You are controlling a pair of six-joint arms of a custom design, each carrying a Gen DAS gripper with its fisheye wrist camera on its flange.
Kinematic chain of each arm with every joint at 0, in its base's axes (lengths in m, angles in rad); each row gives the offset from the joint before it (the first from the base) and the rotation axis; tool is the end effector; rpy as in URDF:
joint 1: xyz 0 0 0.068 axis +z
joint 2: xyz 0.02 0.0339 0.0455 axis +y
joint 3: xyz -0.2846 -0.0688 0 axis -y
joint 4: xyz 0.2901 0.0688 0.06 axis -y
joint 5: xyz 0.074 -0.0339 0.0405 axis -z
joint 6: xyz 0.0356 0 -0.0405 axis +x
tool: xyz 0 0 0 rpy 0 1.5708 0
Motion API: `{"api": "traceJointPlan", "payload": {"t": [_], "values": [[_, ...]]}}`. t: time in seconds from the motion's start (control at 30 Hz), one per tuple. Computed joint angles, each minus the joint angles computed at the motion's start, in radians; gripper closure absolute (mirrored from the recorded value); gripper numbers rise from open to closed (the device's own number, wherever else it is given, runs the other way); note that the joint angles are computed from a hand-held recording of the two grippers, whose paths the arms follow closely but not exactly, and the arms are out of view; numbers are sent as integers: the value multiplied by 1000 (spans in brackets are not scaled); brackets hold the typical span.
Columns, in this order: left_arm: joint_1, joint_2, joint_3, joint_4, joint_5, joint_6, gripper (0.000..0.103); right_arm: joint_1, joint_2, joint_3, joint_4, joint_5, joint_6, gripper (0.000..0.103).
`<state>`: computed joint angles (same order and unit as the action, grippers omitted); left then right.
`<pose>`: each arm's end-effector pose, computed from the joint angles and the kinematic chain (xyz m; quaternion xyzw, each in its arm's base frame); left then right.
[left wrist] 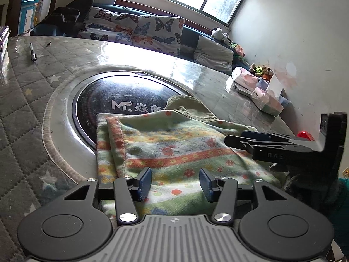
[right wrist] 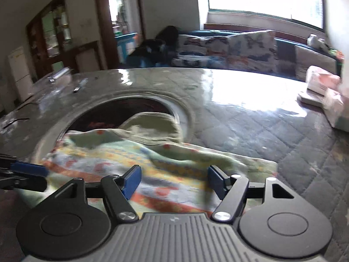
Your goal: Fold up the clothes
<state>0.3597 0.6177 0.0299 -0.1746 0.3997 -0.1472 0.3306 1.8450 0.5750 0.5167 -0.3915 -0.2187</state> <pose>0.1358 0.0363 0.0936 -0.1504 0.8919 -0.1406 0.4026 0.2967 0.1162 0.0550 -0.3185 0.8454 0.2000 0.3793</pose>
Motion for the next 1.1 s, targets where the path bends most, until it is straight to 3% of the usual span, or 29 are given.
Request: {"api": "traceJointPlan", "payload": {"t": [0.1, 0.23, 0.33, 0.5, 0.6, 0.73, 1.1], "values": [[-1, 50, 22, 34, -27, -2, 49, -12, -3, -9, 14, -1, 3, 33], [-22, 224, 74, 167, -85, -35, 49, -15, -27, -27, 30, -20, 12, 29], [-44, 355, 117, 264, -126, -62, 49, -1, -40, -50, 70, -22, 31, 13], [-98, 490, 165, 331, -206, -89, 48, 14, -49, -75, 117, -24, 63, 8], [-118, 468, 149, 328, -222, -83, 43, 14, -60, -96, 150, -27, 67, 0], [-152, 383, 112, 287, -249, -70, 33, 22, -68, -116, 170, -21, 84, 0], [-196, 133, 22, 129, -311, -43, 25, 76, -128, -207, 161, 13, -21, 0]]}}
